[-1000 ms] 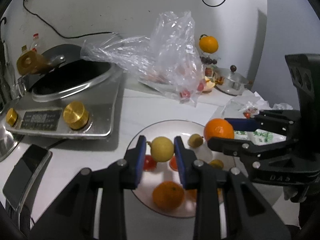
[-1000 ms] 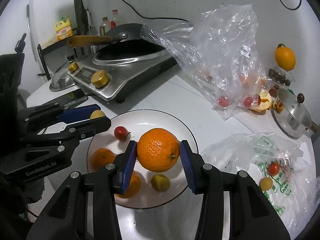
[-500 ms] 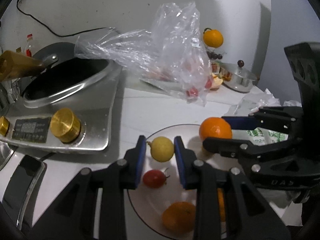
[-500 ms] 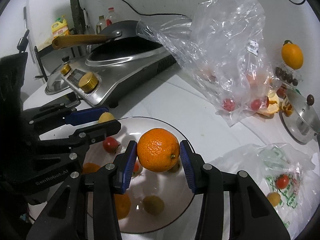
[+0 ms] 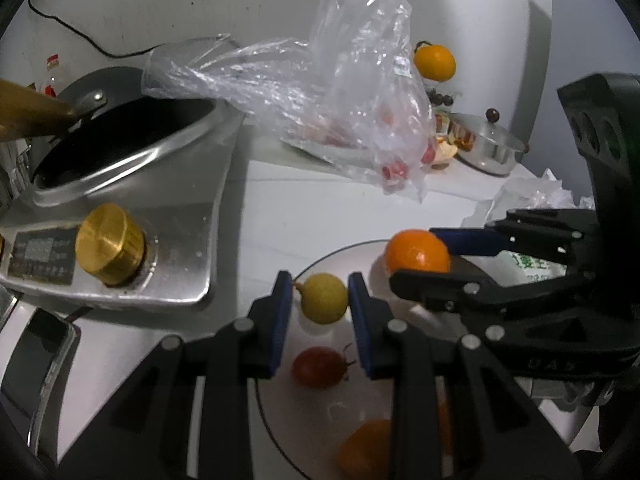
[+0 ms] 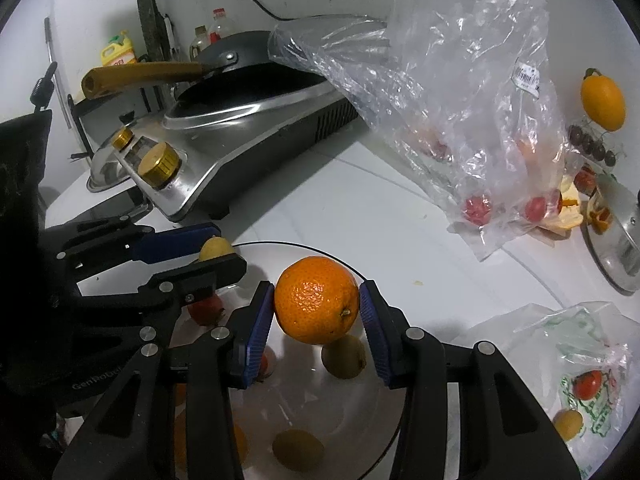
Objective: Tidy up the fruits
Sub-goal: 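Lower the right gripper's orange onto the plate and open while the left gripper releases its plum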
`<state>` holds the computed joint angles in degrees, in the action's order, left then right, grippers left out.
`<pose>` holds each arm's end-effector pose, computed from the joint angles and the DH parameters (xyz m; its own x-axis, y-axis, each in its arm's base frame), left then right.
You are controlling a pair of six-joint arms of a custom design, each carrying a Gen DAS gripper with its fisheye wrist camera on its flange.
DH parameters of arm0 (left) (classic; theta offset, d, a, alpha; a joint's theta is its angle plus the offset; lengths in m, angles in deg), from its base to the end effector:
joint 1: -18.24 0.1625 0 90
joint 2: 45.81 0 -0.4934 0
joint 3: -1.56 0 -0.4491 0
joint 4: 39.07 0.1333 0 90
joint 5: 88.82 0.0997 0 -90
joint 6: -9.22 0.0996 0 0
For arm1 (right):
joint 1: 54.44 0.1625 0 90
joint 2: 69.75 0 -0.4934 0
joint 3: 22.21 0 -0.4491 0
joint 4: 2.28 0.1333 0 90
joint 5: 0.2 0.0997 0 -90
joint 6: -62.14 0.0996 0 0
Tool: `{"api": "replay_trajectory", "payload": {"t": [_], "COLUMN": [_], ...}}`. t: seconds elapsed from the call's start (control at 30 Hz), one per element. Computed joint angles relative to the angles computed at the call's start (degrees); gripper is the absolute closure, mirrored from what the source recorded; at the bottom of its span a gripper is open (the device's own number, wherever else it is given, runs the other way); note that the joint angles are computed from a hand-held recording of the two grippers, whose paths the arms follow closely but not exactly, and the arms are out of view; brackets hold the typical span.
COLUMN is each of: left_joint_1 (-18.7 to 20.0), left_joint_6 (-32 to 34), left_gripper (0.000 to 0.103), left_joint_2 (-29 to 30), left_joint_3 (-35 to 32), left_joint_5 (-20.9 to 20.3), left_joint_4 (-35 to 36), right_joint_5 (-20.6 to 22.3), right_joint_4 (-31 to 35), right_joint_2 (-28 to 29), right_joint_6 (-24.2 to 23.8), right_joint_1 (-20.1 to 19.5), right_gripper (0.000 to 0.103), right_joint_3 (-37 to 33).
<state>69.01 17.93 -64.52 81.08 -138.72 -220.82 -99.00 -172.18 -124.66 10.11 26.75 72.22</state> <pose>-0.3600 -0.7531 -0.0854 -0.7106 0.3252 -0.6240 0.6576 0.6223 -0.4245 -0.0012 -0.7788 0.2701 -0.6835 -0.4401 0.5824 -0.6861 0.6597 -0.3067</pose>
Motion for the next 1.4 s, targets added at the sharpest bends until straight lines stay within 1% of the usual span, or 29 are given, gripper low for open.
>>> {"api": "replay_trajectory", "payload": {"t": [0.23,0.43,0.67,0.83,0.97,1.03,1.1,1.2,1.33,1.4], "left_joint_1": [0.5,0.9,1.1,0.8,0.6,0.5,0.3,0.1,-0.5,-0.9], "left_joint_6": [-0.6,-2.2,-3.5,-4.5,-4.8,-5.1,-5.7,-6.6,-6.9,-7.2], "left_gripper": [0.073,0.073,0.072,0.072,0.068,0.067,0.067,0.067,0.067,0.061], "left_joint_2": [0.2,0.1,0.0,-0.2,-0.5,-0.8,-1.1,-1.5,-2.0,-2.3], "left_joint_3": [-0.1,-0.6,-0.9,-0.5,0.0,0.4,0.8,1.4,2.4,2.8], "left_joint_5": [-0.4,-1.7,-2.0,-1.2,-0.8,-0.5,-0.1,0.2,1.0,1.4], "left_joint_4": [0.9,3.0,5.3,5.8,5.8,5.8,5.8,5.8,5.1,4.8], "right_joint_5": [-0.3,-0.2,-0.3,-1.1,-1.8,-2.1,-1.5,-1.2,-0.7,-0.5], "right_joint_4": [0.7,1.1,1.4,1.9,1.7,1.3,1.1,0.1,-1.0,-1.8], "right_joint_2": [1.0,1.3,1.2,1.2,1.3,1.2,0.9,0.4,-0.5,-1.0], "right_joint_6": [0.5,1.1,1.6,1.9,2.4,2.7,2.8,2.6,2.6,2.6], "right_joint_1": [-0.2,-0.4,-0.4,-0.3,-0.1,0.0,0.0,0.2,0.4,0.5], "right_gripper": [0.057,0.057,0.057,0.057,0.057,0.056,0.055,0.051,0.05,0.05], "right_joint_3": [-1.0,-1.4,-1.3,-1.4,-1.4,-1.3,-0.9,-0.2,0.6,1.2]}}
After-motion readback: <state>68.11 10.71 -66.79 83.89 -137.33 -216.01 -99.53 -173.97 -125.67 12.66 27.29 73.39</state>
